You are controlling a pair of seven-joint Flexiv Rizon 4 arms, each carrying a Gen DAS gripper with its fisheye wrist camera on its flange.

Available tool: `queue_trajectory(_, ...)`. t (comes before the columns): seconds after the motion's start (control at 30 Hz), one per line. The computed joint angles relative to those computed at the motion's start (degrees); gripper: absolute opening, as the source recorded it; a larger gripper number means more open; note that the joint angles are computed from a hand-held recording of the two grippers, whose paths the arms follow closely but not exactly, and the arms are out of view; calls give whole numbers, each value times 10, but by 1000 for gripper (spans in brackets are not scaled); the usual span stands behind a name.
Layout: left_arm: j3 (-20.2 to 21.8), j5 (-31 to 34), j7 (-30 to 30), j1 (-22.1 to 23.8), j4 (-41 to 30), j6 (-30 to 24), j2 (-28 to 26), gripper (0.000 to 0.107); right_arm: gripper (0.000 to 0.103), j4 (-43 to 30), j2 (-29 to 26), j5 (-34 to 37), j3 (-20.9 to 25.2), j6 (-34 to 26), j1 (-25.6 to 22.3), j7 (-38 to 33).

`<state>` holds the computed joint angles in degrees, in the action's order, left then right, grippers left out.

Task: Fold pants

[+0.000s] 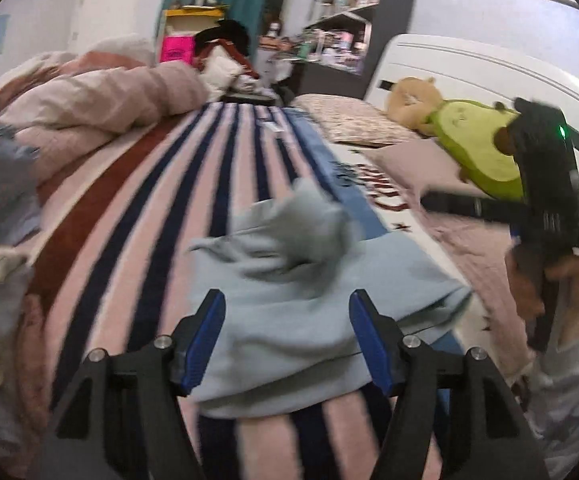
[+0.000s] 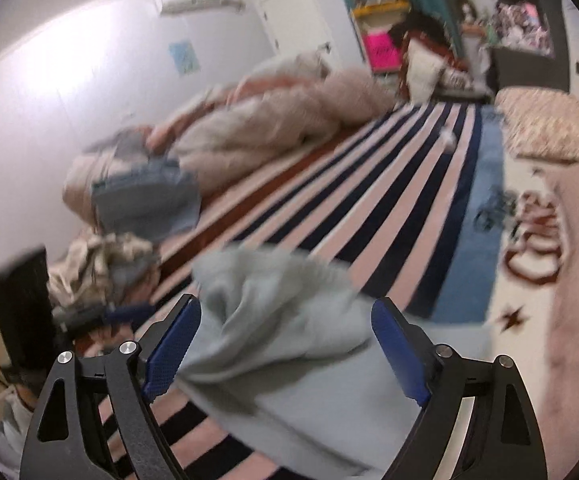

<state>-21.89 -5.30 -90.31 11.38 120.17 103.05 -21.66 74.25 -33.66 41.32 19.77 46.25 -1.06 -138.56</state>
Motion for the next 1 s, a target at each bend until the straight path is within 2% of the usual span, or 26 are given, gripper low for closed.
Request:
queue_trajectory(0.07,6,-5,-11,4,9,9,1,60,86,-2,-11,-9,-3,-4,21,29)
queue_trajectory(0.1,-4,-2,-18,17,18,19,2,60,88,-1,-14,-14,-7,0,32,34)
queue_trajectory(0.17,-29,15,-39,48,31,39,2,60,88,18,-18,-69,-26,52,81,64)
queue_trajectory(0.2,-26,22,-48,49,33,44,3,60,87,32,-18,-98,-38,84,103,84)
queue_trajectory(0.23,-19,29,-55,48,35,48,5,60,87,55,-20,-138,-67,141,141,124)
queue_trajectory(0.27,-10,34,-62,44,38,49,9,60,82,68,-19,-151,-89,173,163,145)
queue_trajectory(0.3,-8,40,-68,44,39,48,10,60,61,88,-22,-179,-104,225,179,188)
queue_trajectory(0.33,-7,45,-73,45,38,46,10,60,46,94,-23,-187,-107,240,179,209)
queue_trajectory(0.37,-10,51,-76,48,38,45,9,60,25,94,-21,-170,-96,241,162,225)
queue_trajectory(0.43,-18,64,-79,57,36,43,4,60,21,96,-17,-136,-55,250,114,227)
queue_trajectory(0.47,-22,68,-79,59,32,40,1,60,18,115,-8,-127,-48,278,99,229)
queue_trajectory(0.5,-25,70,-79,61,29,38,-2,60,12,128,-2,-126,-43,293,87,232)
queue_trajectory(0.53,-34,73,-78,69,25,35,-7,60,11,141,5,-126,-38,298,74,239)
queue_trajectory(0.63,-58,74,-80,85,17,31,-22,60,11,170,22,-108,-5,266,12,263)
queue_trajectory(0.7,-64,73,-78,84,11,28,-28,60,11,191,27,-111,2,273,-4,266)
queue_trajectory(0.77,-64,71,-71,79,2,19,-34,60,12,187,24,-98,36,262,-39,232)
queue_trajectory(0.83,-52,61,-64,63,-5,12,-36,60,18,166,20,-75,62,227,-70,197)
queue_trajectory(0.87,-46,55,-60,56,-8,6,-36,60,36,155,18,-63,66,223,-75,186)
queue_trajectory(0.9,-45,50,-57,54,-8,6,-35,60,61,147,16,-57,62,226,-71,181)
queue_trajectory(0.93,-48,47,-55,55,-8,8,-34,60,70,135,11,-61,54,221,-64,179)
queue_trajectory(1.0,-54,43,-51,59,-7,9,-32,60,71,100,-5,-85,30,165,-46,208)
